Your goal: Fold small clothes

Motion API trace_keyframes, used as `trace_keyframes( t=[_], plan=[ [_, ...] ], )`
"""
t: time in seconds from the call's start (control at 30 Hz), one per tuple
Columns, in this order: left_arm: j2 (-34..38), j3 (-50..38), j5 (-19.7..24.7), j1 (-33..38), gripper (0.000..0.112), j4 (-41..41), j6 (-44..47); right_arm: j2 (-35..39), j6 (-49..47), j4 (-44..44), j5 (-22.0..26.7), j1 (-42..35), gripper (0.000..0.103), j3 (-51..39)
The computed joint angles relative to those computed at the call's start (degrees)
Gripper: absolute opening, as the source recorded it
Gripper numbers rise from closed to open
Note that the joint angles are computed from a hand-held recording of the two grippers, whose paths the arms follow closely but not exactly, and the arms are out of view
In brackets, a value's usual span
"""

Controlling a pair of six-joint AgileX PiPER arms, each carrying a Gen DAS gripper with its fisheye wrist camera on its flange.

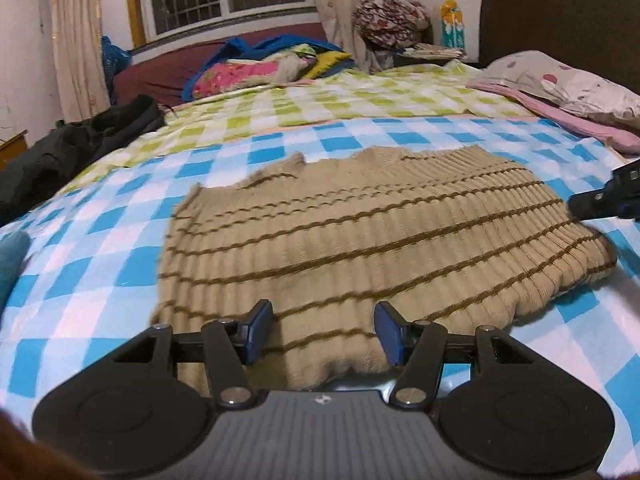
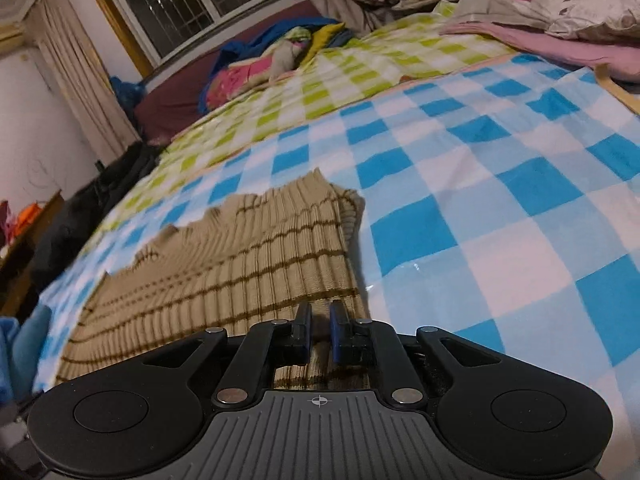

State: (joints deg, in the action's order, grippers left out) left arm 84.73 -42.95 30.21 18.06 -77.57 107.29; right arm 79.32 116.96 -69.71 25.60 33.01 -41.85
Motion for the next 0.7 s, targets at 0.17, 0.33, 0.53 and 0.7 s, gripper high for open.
trace_keyframes(
  t=[0.17, 0.33, 0.53, 0.7],
  plan=[
    [-0.73, 1.09, 3.71, 7.29, 0.062, 0.22, 1.26, -3.93, 0.37, -0.74, 2.89, 4.1, 0.043, 3.42],
    [-1.42, 2.48, 7.94, 14.65, 0.062, -1.23, 3.39, -3.4, -0.04, 1.09, 4.05, 6.8, 0.042, 4.89],
    [0.86, 1.47, 9.68, 19.18, 0.061, -2.24, 6.57, -5.42, 1.93, 1.08, 4.67, 9.34, 0.042, 7.39],
    [3.82, -1.3, 9.18, 18.45, 0.061, -2.97, 5.66, -5.14, 1.88, 0.57, 5.19, 10.64, 0.042, 7.65]
  ],
)
